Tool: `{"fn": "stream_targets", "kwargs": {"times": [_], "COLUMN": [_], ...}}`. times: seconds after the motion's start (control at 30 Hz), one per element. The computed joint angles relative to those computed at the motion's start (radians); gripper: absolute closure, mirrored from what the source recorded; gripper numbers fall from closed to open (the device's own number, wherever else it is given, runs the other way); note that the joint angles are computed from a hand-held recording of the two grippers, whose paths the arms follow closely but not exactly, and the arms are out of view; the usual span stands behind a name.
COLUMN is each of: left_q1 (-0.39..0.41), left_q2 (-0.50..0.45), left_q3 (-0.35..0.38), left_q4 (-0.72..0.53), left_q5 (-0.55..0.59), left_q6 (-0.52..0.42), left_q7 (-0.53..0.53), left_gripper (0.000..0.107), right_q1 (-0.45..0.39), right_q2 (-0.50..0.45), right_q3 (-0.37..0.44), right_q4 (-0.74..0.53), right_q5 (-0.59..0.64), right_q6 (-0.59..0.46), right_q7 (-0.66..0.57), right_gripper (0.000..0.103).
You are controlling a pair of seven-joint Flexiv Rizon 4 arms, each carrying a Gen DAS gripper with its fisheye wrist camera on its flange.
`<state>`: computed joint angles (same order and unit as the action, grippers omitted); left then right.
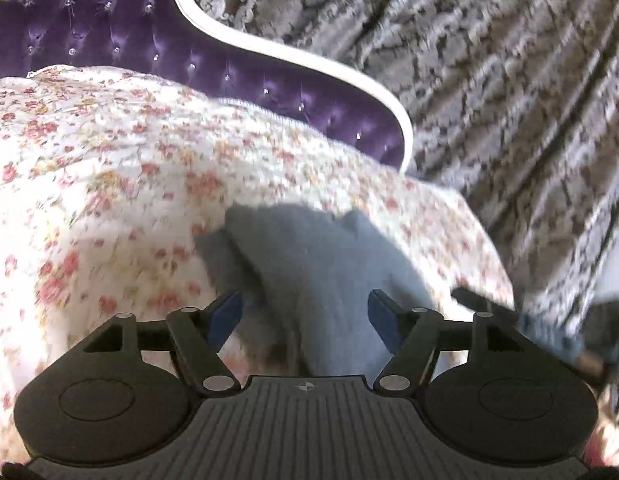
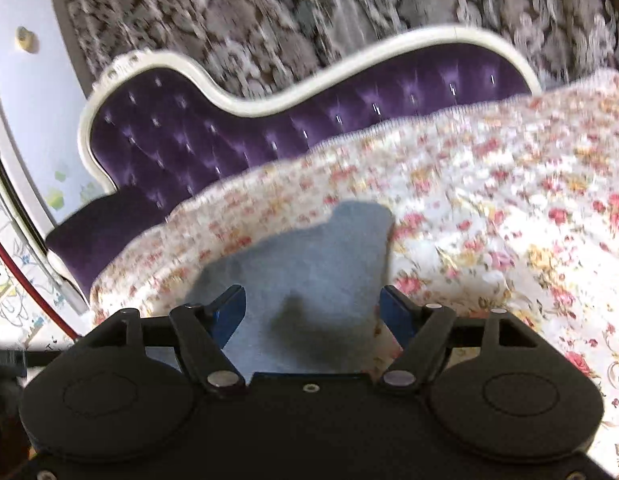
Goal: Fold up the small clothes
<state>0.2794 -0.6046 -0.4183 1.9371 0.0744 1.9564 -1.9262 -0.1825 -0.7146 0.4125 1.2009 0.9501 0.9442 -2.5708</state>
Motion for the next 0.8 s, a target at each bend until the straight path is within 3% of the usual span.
{"fn": "stream_targets", "kwargs": {"times": [0.03, 0.13, 0.37, 0.4, 0.43, 0.47, 0.6, 0.8], "left_q1": [-0.001, 0.077, 0.083, 0.085, 0.096, 0.101, 0.058, -0.002], "left_q2": [-0.017, -0.11, -0.225, -0.225, -0.241, -0.246, -0.222, -0.182], "left_q3": [-0.008, -0.126, -0.174, -0.177, -0.195, -0.2, -0.129, -0.021], "left_q4": [-0.027, -0.099, -0.196, -0.187, -0.189, -0.182, -0.14, -0.086], "left_q5": [-0.014, -0.021, -0.122, -0.126, -0.117, -0.112, -0.109, -0.106], "left_q6": [-0.021, -0.079, -0.153, -0.138, -0.118, -0.099, -0.024, 0.038], "left_q7": [-0.005, -0.008, 0.028, 0.03, 0.038, 0.036, -0.013, -0.106], "left_gripper": [0.038, 0.039, 0.041, 0.049, 0.075, 0.088, 0.09, 0.09], "right_q1": [-0.012, -0.02, -0.039, -0.039, -0.037, -0.032, -0.004, 0.05], "right_q2": [0.001, 0.01, 0.044, 0.048, 0.05, 0.052, 0.059, 0.048], "right_q3": [0.019, 0.033, 0.037, 0.035, 0.031, 0.024, 0.001, -0.045], "right_q4": [0.006, 0.026, 0.073, 0.074, 0.075, 0.076, 0.087, 0.102], "right_q5": [0.026, 0.056, 0.104, 0.107, 0.105, 0.098, 0.071, -0.034], "right_q6": [0.014, 0.027, -0.001, -0.013, -0.031, -0.048, -0.093, -0.19], "right_q7": [-0.04, -0.104, -0.238, -0.253, -0.265, -0.273, -0.31, -0.244], "right_gripper": [0.027, 0.026, 0.026, 0.026, 0.027, 0.027, 0.036, 0.036]}}
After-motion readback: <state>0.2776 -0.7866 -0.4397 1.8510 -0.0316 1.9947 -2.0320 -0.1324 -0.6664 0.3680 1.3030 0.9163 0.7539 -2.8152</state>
